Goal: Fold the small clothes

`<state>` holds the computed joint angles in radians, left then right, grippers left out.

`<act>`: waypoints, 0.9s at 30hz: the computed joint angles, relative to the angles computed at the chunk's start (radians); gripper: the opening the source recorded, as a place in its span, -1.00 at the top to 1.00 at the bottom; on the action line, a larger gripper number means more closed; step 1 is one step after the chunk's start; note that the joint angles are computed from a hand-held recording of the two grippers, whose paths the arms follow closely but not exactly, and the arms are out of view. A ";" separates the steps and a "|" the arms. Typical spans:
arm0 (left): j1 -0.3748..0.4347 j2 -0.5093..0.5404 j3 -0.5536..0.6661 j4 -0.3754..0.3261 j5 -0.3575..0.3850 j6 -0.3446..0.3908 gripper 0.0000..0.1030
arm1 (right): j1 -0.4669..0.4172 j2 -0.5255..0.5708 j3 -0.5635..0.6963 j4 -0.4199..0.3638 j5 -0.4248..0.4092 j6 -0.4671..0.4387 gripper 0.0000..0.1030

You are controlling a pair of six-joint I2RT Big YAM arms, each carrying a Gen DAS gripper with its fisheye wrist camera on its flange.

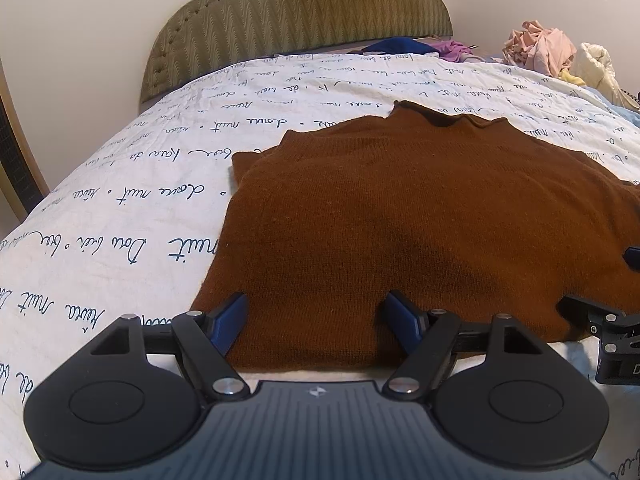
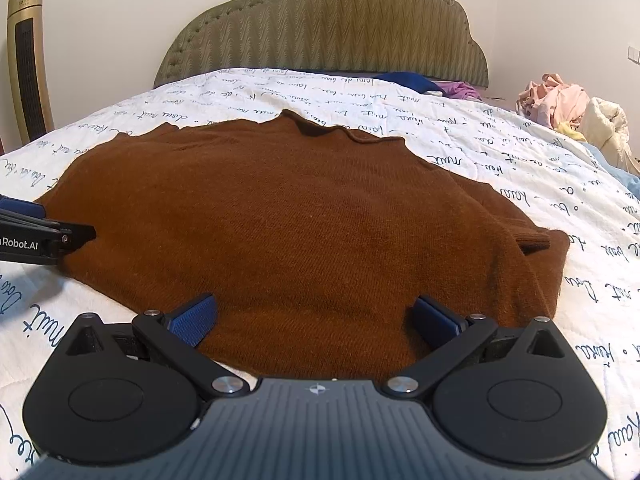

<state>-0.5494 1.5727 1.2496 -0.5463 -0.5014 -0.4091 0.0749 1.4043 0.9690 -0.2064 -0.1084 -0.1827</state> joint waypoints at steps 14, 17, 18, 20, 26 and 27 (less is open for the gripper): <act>0.047 -0.048 0.005 -0.024 0.048 -0.066 -0.49 | 0.006 -0.046 0.000 0.009 -0.005 -0.002 -0.99; 0.083 -0.059 0.019 -0.039 0.081 -0.097 -0.49 | 0.017 -0.058 0.009 0.015 -0.004 -0.023 -0.99; 0.096 -0.059 0.026 -0.047 0.091 -0.111 -0.49 | 0.022 -0.060 0.010 0.019 -0.005 -0.027 -0.99; 0.122 -0.055 0.042 -0.064 0.110 -0.131 -0.49 | 0.034 -0.066 0.015 0.014 -0.003 -0.040 -0.99; 0.223 -0.028 0.090 -0.053 0.241 -0.106 -0.67 | 0.093 -0.073 0.017 0.007 0.017 -0.124 -0.99; 0.244 -0.022 0.096 -0.045 0.283 -0.107 -0.67 | 0.108 -0.075 0.013 0.011 0.026 -0.150 -0.99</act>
<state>-0.3056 1.5507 1.3460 -0.5913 -0.2184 -0.5165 0.1828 1.3290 0.9820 -0.1958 -0.0821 -0.3329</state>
